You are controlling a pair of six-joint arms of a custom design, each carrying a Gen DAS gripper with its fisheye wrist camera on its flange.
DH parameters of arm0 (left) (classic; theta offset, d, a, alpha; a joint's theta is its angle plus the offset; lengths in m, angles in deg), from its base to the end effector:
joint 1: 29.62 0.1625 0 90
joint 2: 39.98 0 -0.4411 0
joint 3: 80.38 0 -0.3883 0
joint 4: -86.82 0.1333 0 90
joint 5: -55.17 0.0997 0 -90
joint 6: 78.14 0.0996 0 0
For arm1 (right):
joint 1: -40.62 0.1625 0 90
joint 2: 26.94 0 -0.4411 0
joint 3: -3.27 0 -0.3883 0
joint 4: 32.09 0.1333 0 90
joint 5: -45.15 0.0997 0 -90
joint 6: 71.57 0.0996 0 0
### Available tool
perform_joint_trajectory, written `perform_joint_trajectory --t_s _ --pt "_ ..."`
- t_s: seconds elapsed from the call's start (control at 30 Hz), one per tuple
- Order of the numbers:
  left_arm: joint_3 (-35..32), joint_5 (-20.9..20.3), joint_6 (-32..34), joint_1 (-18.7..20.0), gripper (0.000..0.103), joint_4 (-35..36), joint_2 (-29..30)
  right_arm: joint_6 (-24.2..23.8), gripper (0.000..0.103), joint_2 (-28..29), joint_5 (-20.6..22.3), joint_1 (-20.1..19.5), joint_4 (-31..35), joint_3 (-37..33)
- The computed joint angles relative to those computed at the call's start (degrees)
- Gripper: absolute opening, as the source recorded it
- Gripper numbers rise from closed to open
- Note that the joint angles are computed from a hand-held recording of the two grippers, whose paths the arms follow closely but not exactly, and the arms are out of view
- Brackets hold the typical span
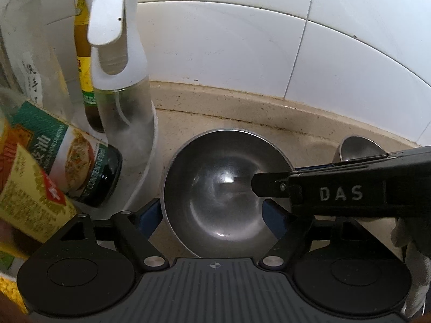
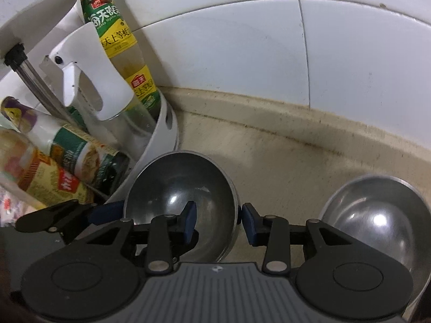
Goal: Organize plates and bowls
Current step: 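Lift the gripped steel bowl off the counter with both tools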
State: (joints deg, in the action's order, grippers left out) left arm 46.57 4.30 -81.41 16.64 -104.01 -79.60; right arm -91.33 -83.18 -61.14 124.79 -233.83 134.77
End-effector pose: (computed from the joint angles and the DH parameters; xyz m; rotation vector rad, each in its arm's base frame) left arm -0.1852 -0.4772 0.0041 0.7763 2.4141 -0.6341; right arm 0.0560 -0.4891 0.1361 0.1957 -2.6240 0.7614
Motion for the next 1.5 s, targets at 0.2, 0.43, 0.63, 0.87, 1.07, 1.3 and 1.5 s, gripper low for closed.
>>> perform_joint_trajectory --t_s 0.2,0.43,0.63,0.87,1.07,1.3,1.5 --pt "0.54 -0.4 0.68 0.39 0.085 0.09 -0.2 1.22 0.035 -0.24 0.3 -0.02 0.48 0.61" --pt "-0.93 -0.46 1.01 1.39 0.086 1.11 1.47 3.11 0.035 1.2 1.25 -1.3 1.67 -0.31" --pt "0.22 -1.53 -0.29 1.04 0.085 2.4 -0.01 5.34 0.034 0.25 1.58 -1.43 2.37 0.81" --pt "2.74 -3.29 0.21 -0.17 0.087 4.13 -2.69 9.19 0.034 -3.94 3.37 -1.55 6.88 2.82" --pt "2.19 -3.85 0.9 0.31 0.087 5.4 -1.69 10.32 0.034 -2.89 2.31 -2.36 6.62 3.1" --pt "1.47 -2.35 2.51 0.53 0.086 4.21 0.22 11.2 0.036 -3.01 3.91 -4.27 4.78 4.08" --pt "2.1 -1.77 3.14 0.32 0.076 2.06 0.9 9.13 0.03 -1.77 3.74 -4.28 0.65 5.23"
